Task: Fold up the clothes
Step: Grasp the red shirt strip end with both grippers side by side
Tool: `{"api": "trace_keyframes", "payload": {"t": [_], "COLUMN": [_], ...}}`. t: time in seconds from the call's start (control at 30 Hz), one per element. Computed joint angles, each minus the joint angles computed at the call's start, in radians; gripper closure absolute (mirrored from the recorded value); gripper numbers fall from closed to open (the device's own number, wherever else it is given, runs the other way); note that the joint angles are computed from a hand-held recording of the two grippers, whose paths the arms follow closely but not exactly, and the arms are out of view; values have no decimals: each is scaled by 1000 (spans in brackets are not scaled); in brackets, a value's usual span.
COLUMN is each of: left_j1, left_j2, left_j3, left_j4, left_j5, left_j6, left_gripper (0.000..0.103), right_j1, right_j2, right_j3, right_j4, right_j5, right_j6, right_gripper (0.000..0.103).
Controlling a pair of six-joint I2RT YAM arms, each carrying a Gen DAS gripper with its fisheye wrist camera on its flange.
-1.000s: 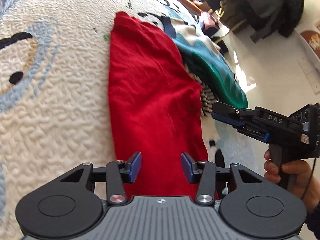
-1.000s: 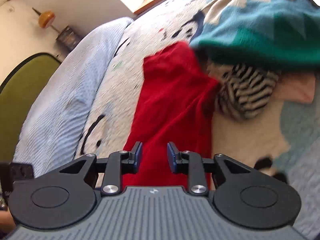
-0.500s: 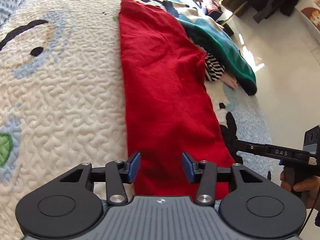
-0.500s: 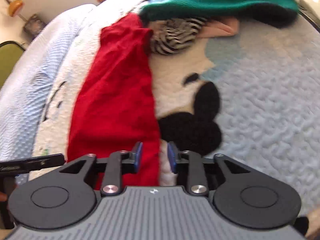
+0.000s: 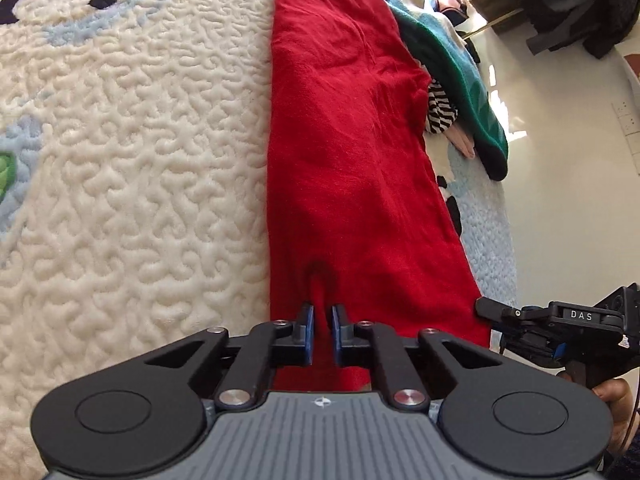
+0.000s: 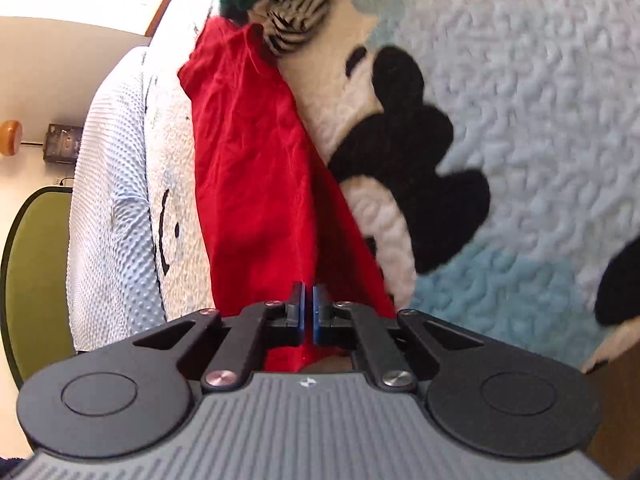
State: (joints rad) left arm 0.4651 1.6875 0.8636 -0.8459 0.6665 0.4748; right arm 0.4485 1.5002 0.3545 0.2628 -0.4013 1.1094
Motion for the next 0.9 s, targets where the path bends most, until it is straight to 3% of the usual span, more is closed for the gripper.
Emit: {"api": "trace_keyframes", "payload": {"t": [0.07,0.1,0.17,0.23,0.37,0.43,0.47,0.5,0.57,0.6,0.63,0.73,0.8,0.87,0.9], "left_j1": [3,5,7,6,14,-9,-30,-52,-96,-95,-95,-46,-5,36,52], "left_j2": [16,27,36,23,-17,-43,-51,-58,-15,10,36,75,98,137,170], "left_j3": [-1,-3,-11,-25,-16,-17,-27,-35,-55,-63,-70,-2,26,41,47], "left_j4": [11,18,35,50,15,27,54,82,154,179,203,91,34,23,26], "left_j5": [-33,-41,-48,-48,-10,33,42,51,-16,-40,-64,-45,-17,27,67], "left_j6": [-9,-35,-74,-84,-54,-29,-35,-42,-85,-96,-107,-71,-55,-91,-128], "left_gripper": [91,82,69,69,68,61,52,49,54,68,73,74,56,48,42], "right_j1": [46,60,47,45,75,87,94,101,109,112,114,66,21,-27,-44], "right_j2": [71,113,116,104,69,50,73,97,162,208,234,189,169,175,206], "right_j3": [72,92,52,36,105,113,129,147,183,201,198,176,159,136,123], "right_j4": [-132,-162,-79,-45,-196,-192,-186,-181,-177,-182,-164,-174,-162,-106,-54], "right_j5": [100,133,126,133,163,173,179,185,189,183,183,124,76,29,-2], "right_j6": [-131,-155,-87,-65,-199,-256,-283,-310,-361,-383,-408,-449,-448,-422,-392], "right_gripper": [99,99,99,99,92,90,85,82,80,81,86,83,82,70,70]}}
